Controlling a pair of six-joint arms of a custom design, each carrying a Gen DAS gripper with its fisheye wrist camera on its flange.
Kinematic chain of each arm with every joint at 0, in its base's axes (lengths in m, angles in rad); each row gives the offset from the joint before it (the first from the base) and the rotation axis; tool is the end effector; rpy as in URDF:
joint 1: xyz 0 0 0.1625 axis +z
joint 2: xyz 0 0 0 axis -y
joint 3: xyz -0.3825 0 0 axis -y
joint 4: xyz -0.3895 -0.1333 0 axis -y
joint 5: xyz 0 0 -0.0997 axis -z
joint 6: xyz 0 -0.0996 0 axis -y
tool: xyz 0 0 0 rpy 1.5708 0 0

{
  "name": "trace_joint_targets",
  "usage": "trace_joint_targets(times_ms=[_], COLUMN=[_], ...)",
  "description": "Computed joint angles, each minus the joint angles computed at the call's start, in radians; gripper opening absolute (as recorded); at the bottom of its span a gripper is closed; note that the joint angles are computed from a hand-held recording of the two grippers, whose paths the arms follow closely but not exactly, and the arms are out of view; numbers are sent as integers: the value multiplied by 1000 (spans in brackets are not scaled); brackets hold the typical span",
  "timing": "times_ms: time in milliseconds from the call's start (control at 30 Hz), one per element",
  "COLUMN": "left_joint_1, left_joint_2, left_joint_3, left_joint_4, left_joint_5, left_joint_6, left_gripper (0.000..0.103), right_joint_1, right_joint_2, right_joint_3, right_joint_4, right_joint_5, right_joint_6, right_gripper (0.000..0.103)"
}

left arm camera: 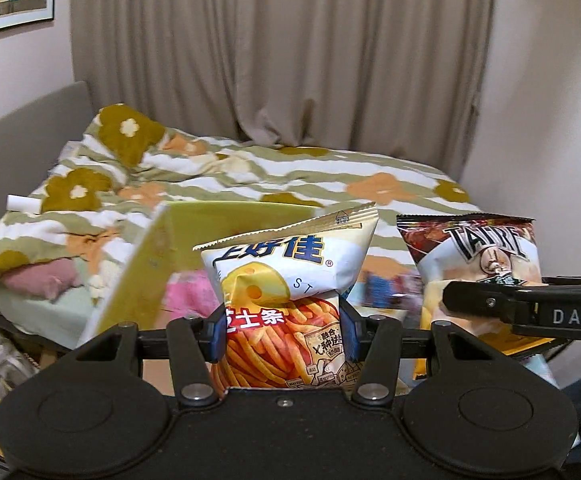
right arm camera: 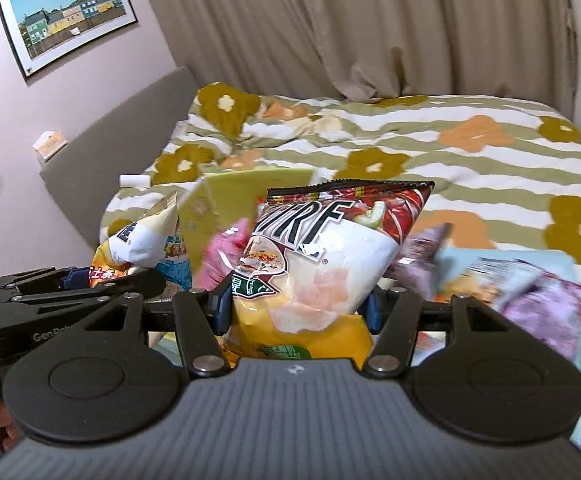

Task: Organize snacks
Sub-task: 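Carry both bags over the cardboard box and release them inside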

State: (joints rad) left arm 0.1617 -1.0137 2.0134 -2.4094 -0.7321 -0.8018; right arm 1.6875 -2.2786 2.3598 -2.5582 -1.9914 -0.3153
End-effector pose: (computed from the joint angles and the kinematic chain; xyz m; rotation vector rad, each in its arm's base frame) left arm -0.4606 -0.2853 0.0778 0.8272 2.3413 -0.8987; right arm 0.1237 -0.2599 0.4439 0.2730 -2.4178 1.1213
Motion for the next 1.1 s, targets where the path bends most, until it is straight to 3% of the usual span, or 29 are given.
trace_joint_targets(times_ms=[267, 500, 567, 600, 633, 667, 700, 833, 1100], left_joint_1=[175, 272, 284, 292, 302, 309, 311, 302, 257], left_joint_2=[-41, -1, 12, 16, 21, 22, 18, -5, -100], left_joint_3=[28, 22, 25, 25, 21, 20, 28, 48, 107], left_joint_4=[-78, -96, -99, -99, -102, -106, -128, -150, -99], left_joint_5=[-28, -86, -84, -88, -95, -102, -104, -101, -74], left_joint_6=[219, 400, 432, 434, 440, 444, 450, 445, 317], left_gripper=[56, 56, 58, 64, 73, 95, 103, 103, 103], right_joint_1=[117, 150, 150, 148, 147, 148, 149, 151, 132], right_joint_2=[362, 572, 602, 614, 624, 634, 643, 656, 628], right_joint_3=[-15, -45, -51, -55, -58, -61, -66, -76, -73], right_joint_4=[-259, -376, -383, -381, -380, -378, -374, -360, -327], right_joint_5=[-138, -255, -275, -283, -293, -303, -310, -325, -252], right_joint_6=[109, 190, 214, 221, 226, 230, 232, 235, 233], right_gripper=[74, 74, 74, 74, 74, 74, 74, 74, 76])
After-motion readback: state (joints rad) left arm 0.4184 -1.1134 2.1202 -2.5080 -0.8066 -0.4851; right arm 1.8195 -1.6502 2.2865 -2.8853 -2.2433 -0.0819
